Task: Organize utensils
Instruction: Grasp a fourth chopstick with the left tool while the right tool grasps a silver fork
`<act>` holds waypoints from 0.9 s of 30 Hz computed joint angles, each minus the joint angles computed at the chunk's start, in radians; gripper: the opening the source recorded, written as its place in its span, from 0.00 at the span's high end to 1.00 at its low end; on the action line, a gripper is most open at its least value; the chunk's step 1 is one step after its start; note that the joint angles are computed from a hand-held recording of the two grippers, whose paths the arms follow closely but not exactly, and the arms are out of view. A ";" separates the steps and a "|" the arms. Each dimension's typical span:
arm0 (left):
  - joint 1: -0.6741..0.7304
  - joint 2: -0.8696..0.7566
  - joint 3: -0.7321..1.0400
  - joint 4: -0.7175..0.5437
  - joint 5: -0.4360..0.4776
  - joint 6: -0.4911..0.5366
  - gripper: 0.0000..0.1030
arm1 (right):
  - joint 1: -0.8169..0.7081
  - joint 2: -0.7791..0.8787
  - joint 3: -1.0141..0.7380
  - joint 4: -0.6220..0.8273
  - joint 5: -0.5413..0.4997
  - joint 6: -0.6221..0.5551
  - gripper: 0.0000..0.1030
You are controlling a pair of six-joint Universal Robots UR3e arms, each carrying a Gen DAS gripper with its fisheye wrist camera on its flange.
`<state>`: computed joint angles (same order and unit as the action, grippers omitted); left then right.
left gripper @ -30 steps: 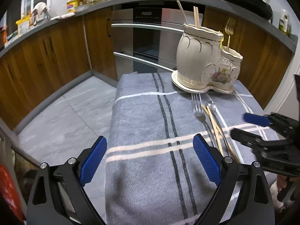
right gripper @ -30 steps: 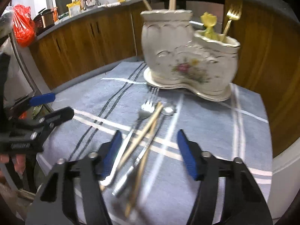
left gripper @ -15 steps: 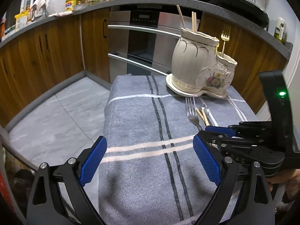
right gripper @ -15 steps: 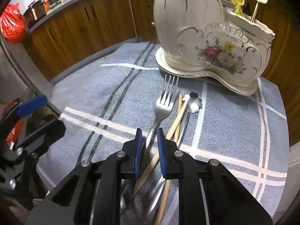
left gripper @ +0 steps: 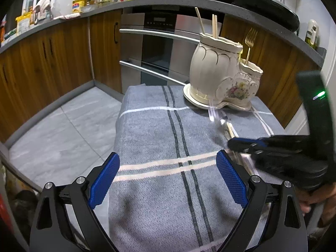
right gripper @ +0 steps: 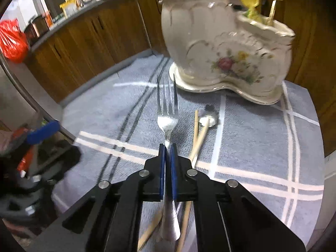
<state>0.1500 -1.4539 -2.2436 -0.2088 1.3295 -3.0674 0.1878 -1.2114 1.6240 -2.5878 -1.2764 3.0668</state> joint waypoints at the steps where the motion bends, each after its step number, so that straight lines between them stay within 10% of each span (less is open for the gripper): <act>1: -0.007 -0.006 0.005 -0.003 0.006 -0.002 0.10 | -0.011 -0.016 0.013 -0.002 0.014 -0.002 0.95; 12: -0.127 -0.116 0.129 -0.092 0.046 -0.006 0.14 | -0.195 -0.229 0.212 0.027 0.180 -0.084 0.95; 27: -0.336 -0.364 0.448 -0.288 0.104 -0.024 0.72 | -0.351 -0.346 0.374 0.024 0.253 -0.177 0.95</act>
<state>-0.1863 -1.8178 -1.7957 -0.4968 1.4331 -3.0914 -0.1629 -1.5576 1.9976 -2.5643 -1.0235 2.8897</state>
